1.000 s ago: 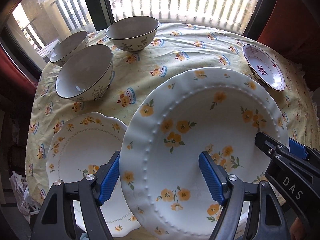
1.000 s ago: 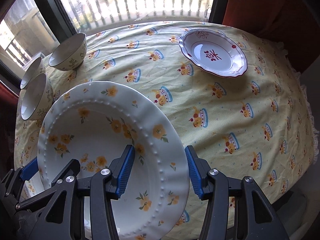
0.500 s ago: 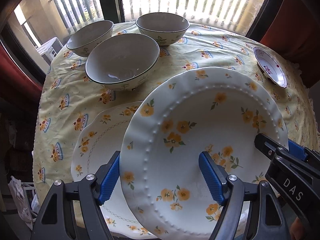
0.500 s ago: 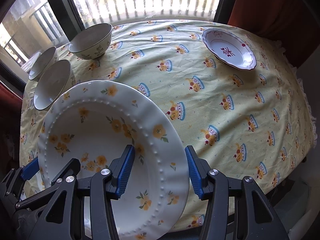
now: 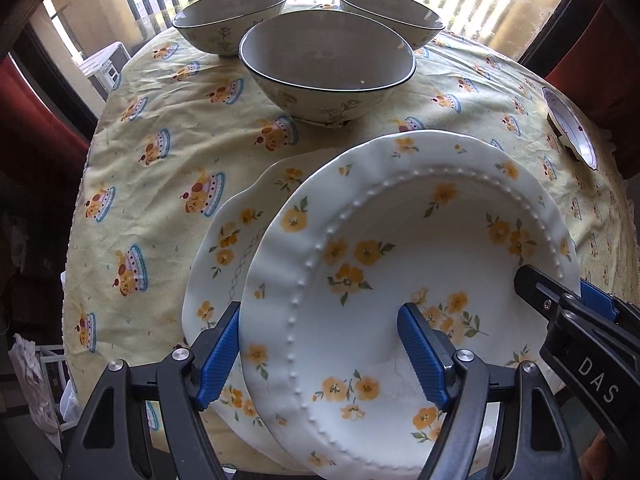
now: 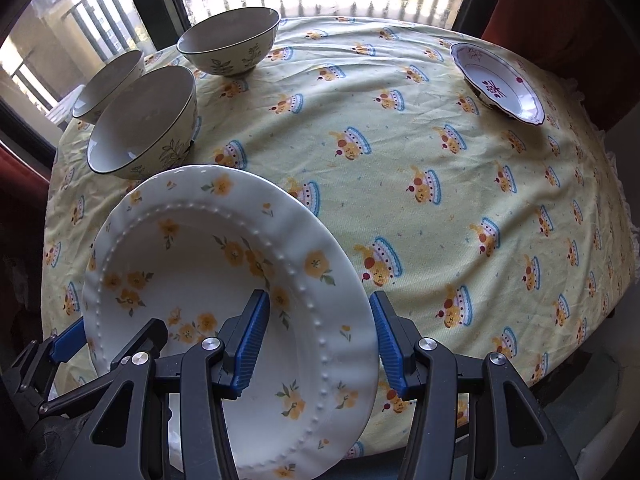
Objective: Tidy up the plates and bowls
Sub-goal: 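Lift the beaded deep plate and carry it over the flat plate, then lower the deep plate onto the flat plate and open both grippers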
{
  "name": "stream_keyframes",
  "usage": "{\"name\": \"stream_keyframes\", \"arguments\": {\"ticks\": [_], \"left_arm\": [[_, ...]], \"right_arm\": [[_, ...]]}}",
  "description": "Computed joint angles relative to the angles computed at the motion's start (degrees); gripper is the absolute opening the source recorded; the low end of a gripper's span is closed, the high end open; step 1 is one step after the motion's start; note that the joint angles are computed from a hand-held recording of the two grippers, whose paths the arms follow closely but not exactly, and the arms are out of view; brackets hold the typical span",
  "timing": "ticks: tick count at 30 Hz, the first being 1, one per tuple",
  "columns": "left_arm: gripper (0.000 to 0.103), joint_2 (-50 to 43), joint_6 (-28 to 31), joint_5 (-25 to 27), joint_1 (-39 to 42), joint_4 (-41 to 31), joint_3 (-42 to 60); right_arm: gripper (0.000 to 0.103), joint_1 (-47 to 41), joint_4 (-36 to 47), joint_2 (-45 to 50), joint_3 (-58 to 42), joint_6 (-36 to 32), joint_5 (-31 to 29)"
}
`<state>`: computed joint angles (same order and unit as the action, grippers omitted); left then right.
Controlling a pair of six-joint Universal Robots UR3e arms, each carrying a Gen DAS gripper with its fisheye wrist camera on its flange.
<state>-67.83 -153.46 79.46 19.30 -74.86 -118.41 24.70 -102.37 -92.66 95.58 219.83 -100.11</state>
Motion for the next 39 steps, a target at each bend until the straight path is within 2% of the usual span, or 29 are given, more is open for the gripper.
{"name": "stream_keyframes", "arguments": {"ticks": [4,14,16,20,22,25,29,31,35,39], "left_arm": [[0.077,-0.3,1.2,-0.2,1.0,0.4,-1.8],[0.079,-0.4,-0.3,0.1,0.9,3.2,-3.5],[0.08,-1.3,-2.3,1.2,-1.0,5.0,-3.6],[0.091,-3.0,-6.2,2.4,-4.0,7.8,-3.9],[0.093,-3.7,-7.8,2.8,-4.8,8.9,-4.0],[0.094,-4.1,-8.6,3.6,-5.7,10.0,-4.2],[0.094,-5.9,-9.4,7.1,-8.6,10.3,-1.7],[0.094,-5.4,-8.7,7.5,-8.9,10.5,-1.1],[0.094,-5.5,-8.6,5.8,-7.9,8.1,1.3],[0.094,-5.2,-7.2,4.7,-5.9,6.3,2.5]], "right_arm": [[0.055,0.7,1.1,2.5,-1.4,0.6,-0.1],[0.055,1.4,3.3,6.5,-4.7,-1.4,-1.5],[0.055,1.3,3.3,6.7,-4.6,-2.2,-1.4],[0.054,-0.5,2.2,5.8,-3.1,-3.0,0.6],[0.054,-0.8,1.5,5.4,-2.4,-3.1,1.0],[0.054,-1.1,0.3,4.8,-1.4,-3.4,1.6],[0.054,-2.2,-1.3,3.3,0.6,-5.2,3.9],[0.052,-2.8,-2.3,1.9,1.9,-5.3,4.8],[0.037,-3.4,-2.8,0.7,2.7,-6.5,5.0],[0.037,-2.6,-3.1,0.8,2.9,-5.6,4.6]]}}
